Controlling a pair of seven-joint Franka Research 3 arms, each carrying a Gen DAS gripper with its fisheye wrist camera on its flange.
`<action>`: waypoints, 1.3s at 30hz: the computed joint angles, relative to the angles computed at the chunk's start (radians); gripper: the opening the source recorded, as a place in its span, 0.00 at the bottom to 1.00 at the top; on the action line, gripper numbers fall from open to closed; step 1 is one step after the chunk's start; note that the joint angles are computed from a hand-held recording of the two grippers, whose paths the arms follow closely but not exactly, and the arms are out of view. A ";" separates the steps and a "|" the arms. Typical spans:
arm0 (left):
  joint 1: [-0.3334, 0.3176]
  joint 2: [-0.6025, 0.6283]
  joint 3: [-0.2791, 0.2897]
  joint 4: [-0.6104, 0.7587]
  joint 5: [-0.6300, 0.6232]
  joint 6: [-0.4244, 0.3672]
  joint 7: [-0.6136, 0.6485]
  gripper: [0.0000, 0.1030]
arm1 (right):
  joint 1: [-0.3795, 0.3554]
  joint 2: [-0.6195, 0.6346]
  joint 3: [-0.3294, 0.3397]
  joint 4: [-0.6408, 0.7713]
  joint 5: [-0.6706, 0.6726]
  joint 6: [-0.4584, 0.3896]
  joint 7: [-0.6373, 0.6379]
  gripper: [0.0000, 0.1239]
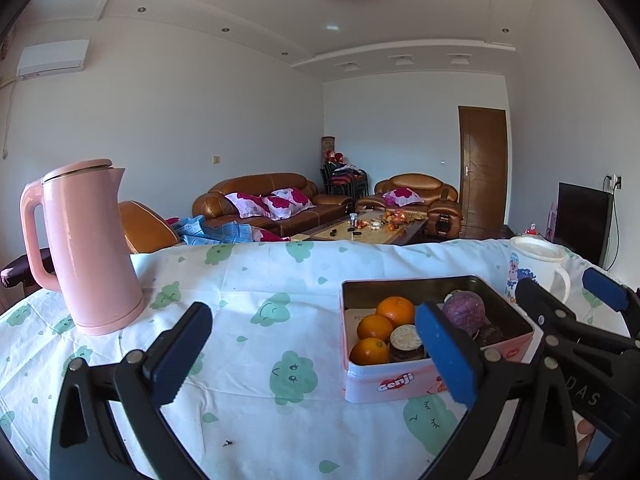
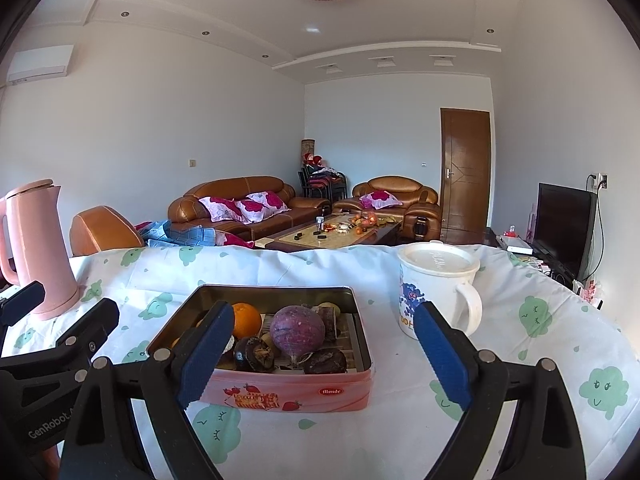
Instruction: Organize fruits
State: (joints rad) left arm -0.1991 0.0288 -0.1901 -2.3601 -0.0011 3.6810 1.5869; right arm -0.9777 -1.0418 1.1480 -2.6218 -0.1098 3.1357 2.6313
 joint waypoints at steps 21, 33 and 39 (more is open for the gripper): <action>-0.005 0.000 -0.001 0.003 -0.031 -0.010 0.023 1.00 | 0.007 0.000 -0.007 -0.003 -0.007 -0.006 0.007 0.74; -0.019 0.004 -0.004 0.012 -0.110 -0.024 0.097 1.00 | 0.009 0.002 -0.006 -0.004 -0.009 -0.006 0.009 0.74; -0.031 0.009 -0.005 0.017 -0.156 -0.018 0.140 1.00 | 0.010 0.002 -0.007 -0.004 -0.009 -0.007 0.010 0.75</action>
State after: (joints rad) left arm -0.2304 0.0377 -0.1952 -2.3433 -0.1569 3.6630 1.7272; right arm -0.9681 -1.0402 1.1413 -2.6255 -0.1189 3.1286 2.6414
